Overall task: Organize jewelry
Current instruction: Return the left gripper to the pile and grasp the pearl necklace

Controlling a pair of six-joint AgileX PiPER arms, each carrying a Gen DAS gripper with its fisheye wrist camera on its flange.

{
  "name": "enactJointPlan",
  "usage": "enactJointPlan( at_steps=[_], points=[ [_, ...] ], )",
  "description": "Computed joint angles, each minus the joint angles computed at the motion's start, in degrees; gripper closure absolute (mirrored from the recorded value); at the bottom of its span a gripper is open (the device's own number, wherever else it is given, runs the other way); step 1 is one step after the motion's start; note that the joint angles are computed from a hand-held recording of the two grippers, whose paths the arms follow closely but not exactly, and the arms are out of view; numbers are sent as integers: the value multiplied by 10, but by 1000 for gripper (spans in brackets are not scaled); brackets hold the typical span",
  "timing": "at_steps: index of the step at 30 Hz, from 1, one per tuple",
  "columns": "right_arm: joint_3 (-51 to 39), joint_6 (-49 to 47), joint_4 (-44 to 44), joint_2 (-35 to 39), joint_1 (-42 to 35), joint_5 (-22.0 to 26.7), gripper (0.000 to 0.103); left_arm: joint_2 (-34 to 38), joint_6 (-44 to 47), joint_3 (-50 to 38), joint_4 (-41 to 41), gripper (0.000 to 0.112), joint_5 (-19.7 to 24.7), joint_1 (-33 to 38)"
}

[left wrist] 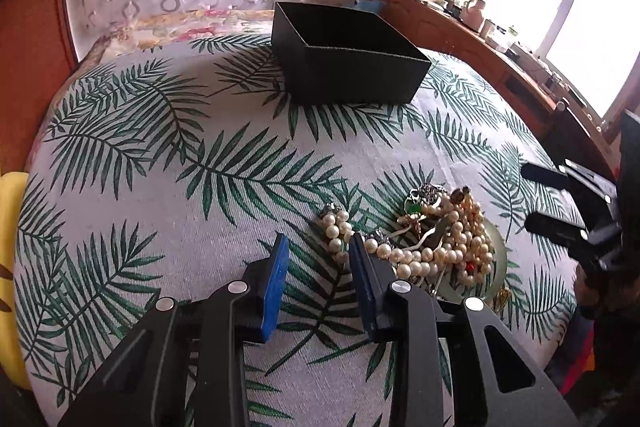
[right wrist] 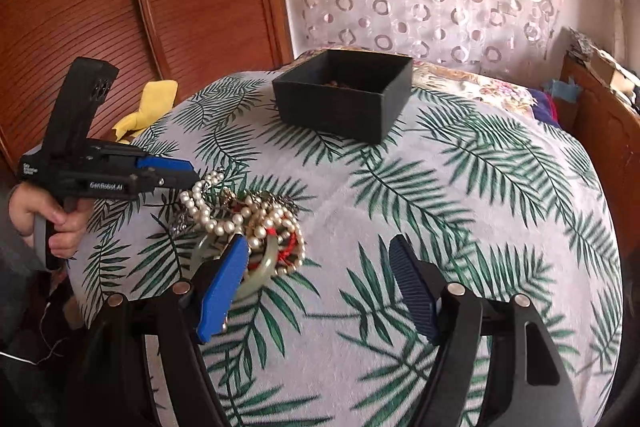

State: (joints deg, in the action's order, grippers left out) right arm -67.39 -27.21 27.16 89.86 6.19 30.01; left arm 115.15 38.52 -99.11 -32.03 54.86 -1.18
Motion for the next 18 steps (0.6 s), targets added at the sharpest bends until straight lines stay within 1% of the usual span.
enactJointPlan(
  at_steps=[5,13,14,18],
  points=[
    [31,3,3,-16,-8,-14,28,8,-13,-23,5,83,10,-2],
    [51,-32,45,-33,-23,-17,28,24,-35,-53,40,83,16,-18],
    [53,-35,49,-36,-24,-18,28,27,-42,-57,52,89,15,-20],
    [56,-42,56,-44,-25,-16,28,41,-51,-76,60,93,24,-18]
  ],
)
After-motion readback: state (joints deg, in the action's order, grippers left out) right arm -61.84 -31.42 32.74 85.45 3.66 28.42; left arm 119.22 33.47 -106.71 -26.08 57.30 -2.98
